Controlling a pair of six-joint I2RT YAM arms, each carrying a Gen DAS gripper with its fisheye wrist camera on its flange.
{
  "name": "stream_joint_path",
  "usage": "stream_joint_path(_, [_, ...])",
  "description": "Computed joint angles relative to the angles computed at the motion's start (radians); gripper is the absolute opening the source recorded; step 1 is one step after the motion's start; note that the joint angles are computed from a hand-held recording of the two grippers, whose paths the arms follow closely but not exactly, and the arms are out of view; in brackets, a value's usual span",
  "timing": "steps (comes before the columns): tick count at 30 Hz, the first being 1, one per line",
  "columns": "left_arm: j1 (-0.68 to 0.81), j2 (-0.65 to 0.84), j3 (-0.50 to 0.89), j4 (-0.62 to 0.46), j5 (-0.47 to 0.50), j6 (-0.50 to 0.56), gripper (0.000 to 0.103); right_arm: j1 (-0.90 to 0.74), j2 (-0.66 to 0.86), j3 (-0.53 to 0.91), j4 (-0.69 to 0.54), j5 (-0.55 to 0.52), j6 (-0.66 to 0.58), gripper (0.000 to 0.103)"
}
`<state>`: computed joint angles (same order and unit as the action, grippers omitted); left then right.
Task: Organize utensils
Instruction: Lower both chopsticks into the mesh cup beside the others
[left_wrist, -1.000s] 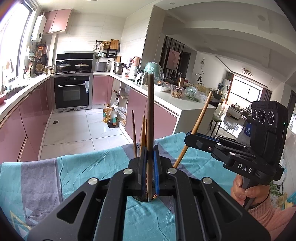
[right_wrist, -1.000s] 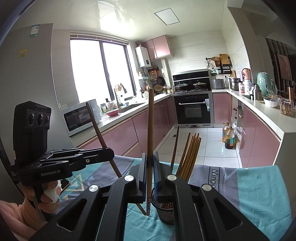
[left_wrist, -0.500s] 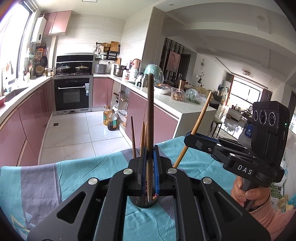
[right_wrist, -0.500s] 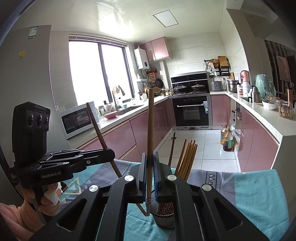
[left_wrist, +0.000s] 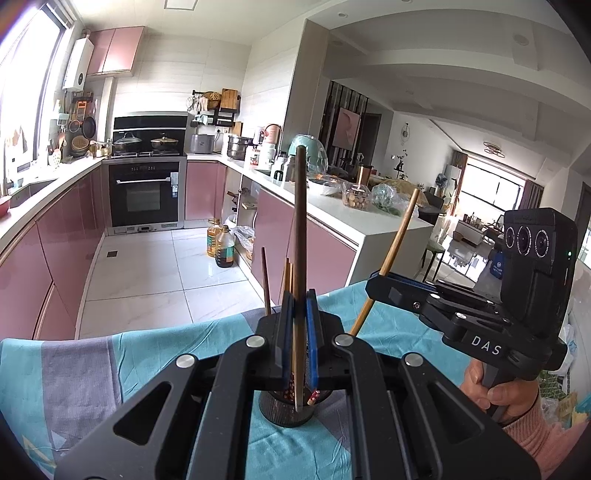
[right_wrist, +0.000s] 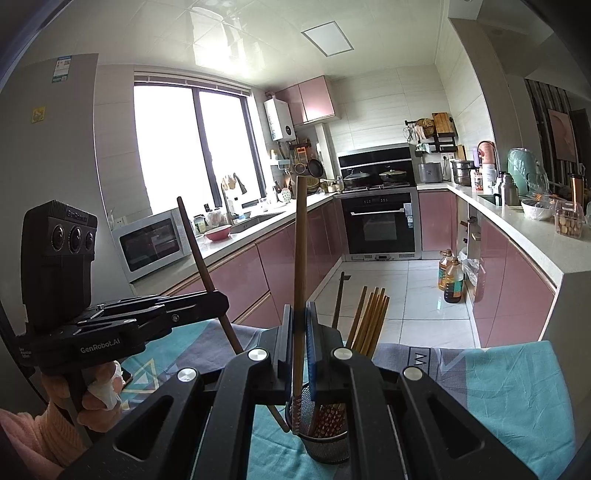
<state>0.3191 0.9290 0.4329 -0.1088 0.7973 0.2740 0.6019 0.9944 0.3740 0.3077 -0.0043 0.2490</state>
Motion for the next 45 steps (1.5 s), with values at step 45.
stream_joint_path(45, [0.007, 0.113, 0.12, 0.006, 0.015, -0.039, 0.007, -0.05, 0.156, 0.051, 0.07, -0.007, 0.01, 0.005])
